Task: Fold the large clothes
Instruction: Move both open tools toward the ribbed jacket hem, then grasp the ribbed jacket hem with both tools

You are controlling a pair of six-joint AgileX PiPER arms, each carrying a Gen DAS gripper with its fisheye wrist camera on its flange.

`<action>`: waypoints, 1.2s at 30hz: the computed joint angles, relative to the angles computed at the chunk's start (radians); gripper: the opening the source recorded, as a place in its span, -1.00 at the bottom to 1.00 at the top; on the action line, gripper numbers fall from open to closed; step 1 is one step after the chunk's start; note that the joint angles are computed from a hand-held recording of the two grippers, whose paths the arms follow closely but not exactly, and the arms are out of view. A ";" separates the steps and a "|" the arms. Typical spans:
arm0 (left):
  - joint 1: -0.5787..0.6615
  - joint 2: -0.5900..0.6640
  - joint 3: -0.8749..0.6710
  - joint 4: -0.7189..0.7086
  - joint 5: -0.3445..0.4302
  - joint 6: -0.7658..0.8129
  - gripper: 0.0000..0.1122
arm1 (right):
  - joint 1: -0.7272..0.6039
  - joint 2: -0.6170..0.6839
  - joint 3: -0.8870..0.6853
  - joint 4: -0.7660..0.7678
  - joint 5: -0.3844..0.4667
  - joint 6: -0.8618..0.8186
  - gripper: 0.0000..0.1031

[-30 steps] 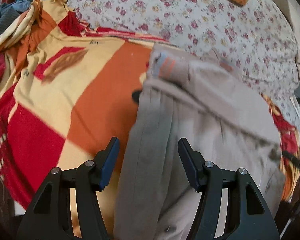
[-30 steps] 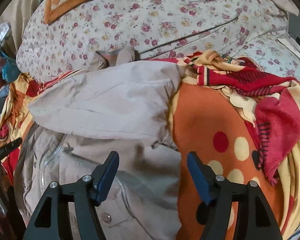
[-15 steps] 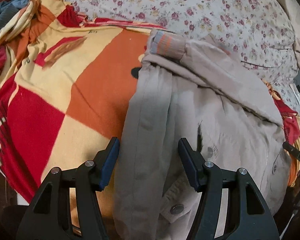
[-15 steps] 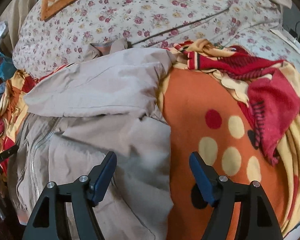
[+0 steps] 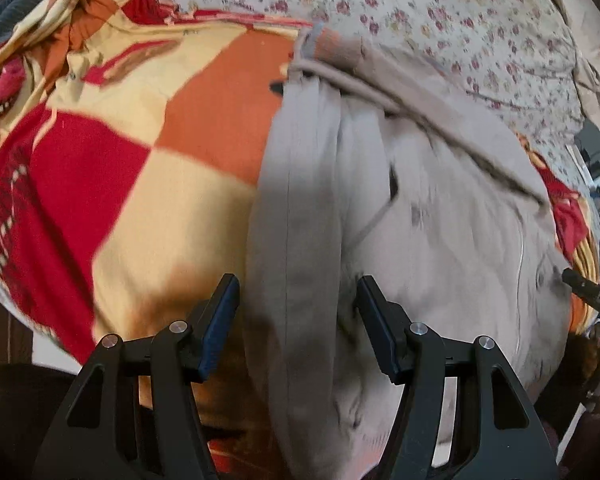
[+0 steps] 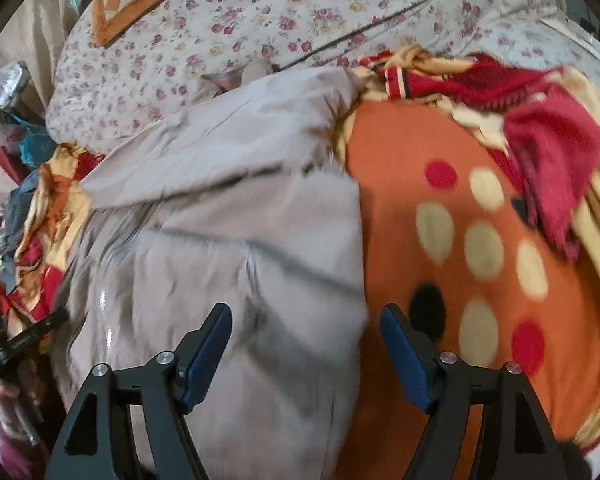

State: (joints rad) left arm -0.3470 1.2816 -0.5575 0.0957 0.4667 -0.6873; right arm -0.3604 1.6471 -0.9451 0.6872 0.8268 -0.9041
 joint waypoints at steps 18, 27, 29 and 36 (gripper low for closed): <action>-0.226 -0.146 0.115 0.188 0.079 -0.321 0.17 | -0.096 -0.194 0.314 -0.020 0.094 -0.243 0.55; -0.206 -0.149 0.160 0.042 0.042 -0.177 0.17 | -0.098 -0.189 0.346 -0.012 0.102 -0.254 0.55; -0.192 -0.150 0.176 -0.024 0.026 -0.111 0.17 | -0.089 -0.184 0.351 -0.011 0.091 -0.251 0.55; -0.220 -0.122 0.192 -0.046 -0.015 -0.108 0.17 | -0.114 -0.157 0.356 0.046 0.130 -0.305 0.28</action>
